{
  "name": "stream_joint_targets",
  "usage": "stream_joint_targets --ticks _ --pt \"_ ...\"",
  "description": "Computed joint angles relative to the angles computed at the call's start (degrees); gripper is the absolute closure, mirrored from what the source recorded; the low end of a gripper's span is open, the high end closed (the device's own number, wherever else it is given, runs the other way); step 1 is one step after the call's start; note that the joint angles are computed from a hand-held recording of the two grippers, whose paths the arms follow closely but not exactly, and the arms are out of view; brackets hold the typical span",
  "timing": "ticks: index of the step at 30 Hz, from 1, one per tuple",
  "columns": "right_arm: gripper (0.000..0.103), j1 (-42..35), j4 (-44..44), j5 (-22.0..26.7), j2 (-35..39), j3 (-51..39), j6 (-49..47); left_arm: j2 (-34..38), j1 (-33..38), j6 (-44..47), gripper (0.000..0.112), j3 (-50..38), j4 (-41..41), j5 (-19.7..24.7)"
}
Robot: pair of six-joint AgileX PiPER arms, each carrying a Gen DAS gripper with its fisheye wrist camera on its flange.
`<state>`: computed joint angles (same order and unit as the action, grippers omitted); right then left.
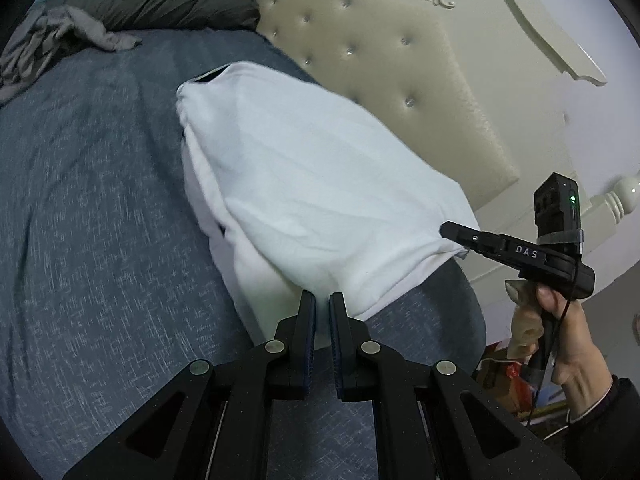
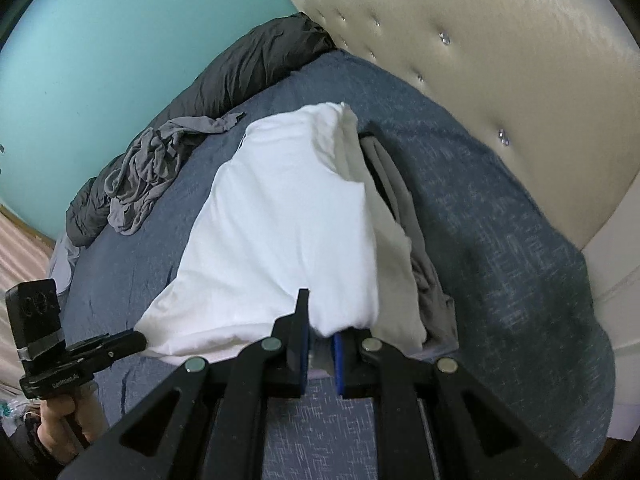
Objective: Fold clothes
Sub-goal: 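Lift the polo with both tools and fold it in half toward the headboard, then lower the folded polo onto the stack by the headboard with both tools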
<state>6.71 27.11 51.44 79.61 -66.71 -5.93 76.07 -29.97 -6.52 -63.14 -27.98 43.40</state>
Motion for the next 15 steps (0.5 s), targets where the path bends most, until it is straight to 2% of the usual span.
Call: stream_joint_targets --ticks 6,7,9,10,13,15 --pt "0.092 -0.74 0.06 -1.58 -0.63 3.04 -0.26 -0.79 0.62 1.7 0.105 2.5 -1.32 0.2" --pt "0.09 -1.23 -0.24 -1.52 -0.79 3.47 -0.15 -1.27 0.77 1.47 0.105 2.63 -0.74 0.49" --pt "0.074 -2.84 -1.95 -0.94 -2.03 4.4 0.42 -3.01 0.75 -0.39 0.105 2.69 2.58 0.78" --pt "0.07 -3.75 -2.61 -0.8 -2.92 5.01 0.31 -4.2 0.59 -2.07 0.105 2.56 5.22 0.4" --pt "0.068 -6.4 -5.1 -1.77 -6.41 6.15 1.45 -3.88 0.15 -4.05 0.105 -0.3 8.75 0.46" --pt "0.068 -8.98 -1.41 -2.64 -8.37 6.43 -2.27 -2.72 -0.4 -4.5 0.105 -2.68 10.01 0.73"
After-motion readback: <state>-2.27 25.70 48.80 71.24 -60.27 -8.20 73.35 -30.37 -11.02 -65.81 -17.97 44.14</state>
